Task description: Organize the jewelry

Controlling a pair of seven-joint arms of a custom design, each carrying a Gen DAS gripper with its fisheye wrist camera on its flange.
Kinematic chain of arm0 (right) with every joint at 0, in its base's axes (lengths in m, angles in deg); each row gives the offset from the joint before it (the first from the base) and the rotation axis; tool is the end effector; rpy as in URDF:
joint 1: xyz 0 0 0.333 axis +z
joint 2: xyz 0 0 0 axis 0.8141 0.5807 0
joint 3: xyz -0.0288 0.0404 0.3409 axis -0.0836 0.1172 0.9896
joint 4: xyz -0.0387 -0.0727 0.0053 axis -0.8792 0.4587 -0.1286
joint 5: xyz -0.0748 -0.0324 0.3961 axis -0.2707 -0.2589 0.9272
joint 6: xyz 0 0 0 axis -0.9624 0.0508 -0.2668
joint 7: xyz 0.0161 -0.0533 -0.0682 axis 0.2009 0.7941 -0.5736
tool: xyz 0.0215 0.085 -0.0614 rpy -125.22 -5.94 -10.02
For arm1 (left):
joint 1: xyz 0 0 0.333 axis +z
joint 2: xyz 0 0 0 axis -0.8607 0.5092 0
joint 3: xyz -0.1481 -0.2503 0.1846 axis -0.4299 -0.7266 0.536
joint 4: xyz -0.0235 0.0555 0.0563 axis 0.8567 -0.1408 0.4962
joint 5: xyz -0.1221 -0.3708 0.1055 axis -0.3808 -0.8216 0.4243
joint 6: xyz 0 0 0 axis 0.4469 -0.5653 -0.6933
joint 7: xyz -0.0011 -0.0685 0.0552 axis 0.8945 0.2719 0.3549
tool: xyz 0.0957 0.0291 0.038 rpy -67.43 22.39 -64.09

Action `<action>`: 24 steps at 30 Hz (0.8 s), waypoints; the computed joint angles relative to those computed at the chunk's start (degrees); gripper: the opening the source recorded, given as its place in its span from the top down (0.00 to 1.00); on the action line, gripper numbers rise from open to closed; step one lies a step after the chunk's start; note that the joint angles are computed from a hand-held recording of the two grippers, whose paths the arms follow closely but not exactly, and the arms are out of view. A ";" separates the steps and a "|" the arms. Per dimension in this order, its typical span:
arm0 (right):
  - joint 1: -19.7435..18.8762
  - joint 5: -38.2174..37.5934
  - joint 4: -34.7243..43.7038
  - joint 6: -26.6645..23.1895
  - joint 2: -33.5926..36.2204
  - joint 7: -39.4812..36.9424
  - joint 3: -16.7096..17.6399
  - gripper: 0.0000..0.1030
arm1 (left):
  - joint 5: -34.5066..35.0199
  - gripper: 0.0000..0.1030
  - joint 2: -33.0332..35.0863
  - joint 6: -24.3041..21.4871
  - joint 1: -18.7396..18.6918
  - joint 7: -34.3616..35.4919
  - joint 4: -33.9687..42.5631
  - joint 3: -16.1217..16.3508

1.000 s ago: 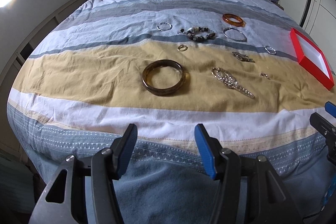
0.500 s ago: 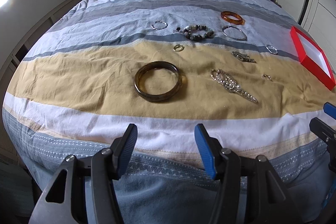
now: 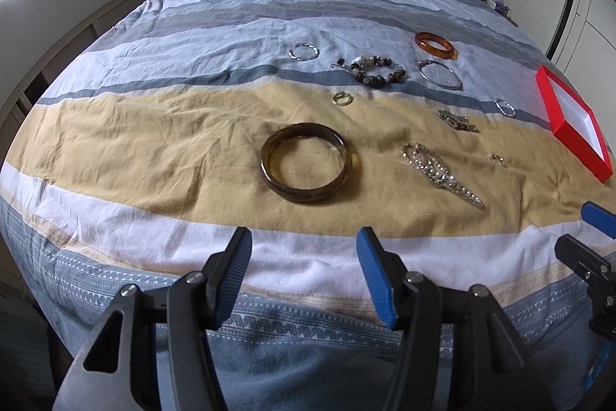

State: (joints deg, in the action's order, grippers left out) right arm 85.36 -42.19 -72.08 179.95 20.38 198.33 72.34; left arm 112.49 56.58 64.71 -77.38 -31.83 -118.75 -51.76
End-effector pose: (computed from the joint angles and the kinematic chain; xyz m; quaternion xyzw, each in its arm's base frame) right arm 0.5320 0.4336 0.5647 -0.7763 0.5507 -0.1528 0.2658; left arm 0.5049 -0.3240 0.5640 -0.7172 0.6358 -0.1780 0.2231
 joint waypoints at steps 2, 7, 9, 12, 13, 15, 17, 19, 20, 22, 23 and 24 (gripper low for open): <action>0.08 0.14 0.55 -0.23 0.40 -0.22 0.10 0.26 | -0.25 0.47 -0.21 0.35 0.15 0.17 -0.29 0.14; -0.16 2.01 2.33 -0.11 1.87 -1.95 0.50 0.31 | -1.26 0.47 -1.03 1.34 1.39 0.02 -1.22 0.86; -0.64 4.34 3.83 -0.03 3.13 -4.36 1.08 0.36 | -1.88 0.47 -1.23 2.12 2.28 0.11 -1.54 1.34; -1.17 8.03 7.32 -0.30 5.97 -9.03 2.09 0.42 | -1.64 0.47 -0.99 3.00 3.66 -0.05 -1.53 1.97; -1.27 9.27 8.71 -0.48 7.11 -10.49 2.40 0.44 | -2.03 0.47 -0.76 3.57 4.08 0.20 -1.44 2.22; -1.46 11.81 12.04 -1.10 9.83 -13.41 3.03 0.48 | -2.75 0.47 0.01 4.57 4.76 0.87 -0.99 2.63; -1.11 13.15 15.65 -2.04 12.70 -15.32 3.12 0.51 | -3.14 0.47 1.20 5.26 5.06 1.83 -0.16 2.91; -0.72 14.32 19.50 -3.16 15.75 -16.80 3.12 0.54 | -4.36 0.47 2.70 5.73 5.14 3.09 0.86 3.26; -0.56 14.91 21.53 -3.82 17.35 -17.51 3.14 0.55 | -4.82 0.48 3.47 5.90 5.09 3.57 1.35 3.46; -0.01 15.42 25.25 -5.38 20.27 -18.48 2.78 0.57 | -5.61 0.48 4.79 6.21 4.87 4.56 2.14 3.88; 0.15 15.90 27.05 -6.28 21.68 -18.79 2.70 0.58 | -6.39 0.48 5.41 6.43 4.80 5.26 2.47 4.10; 0.21 16.53 28.46 -6.95 22.84 -18.98 2.67 0.59 | -7.16 0.48 6.01 6.43 4.70 5.94 2.82 4.30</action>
State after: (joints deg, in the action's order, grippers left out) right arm 85.57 -25.67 -43.62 172.99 43.22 179.35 75.01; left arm 105.33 62.59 71.14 -72.68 -25.89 -115.92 -47.47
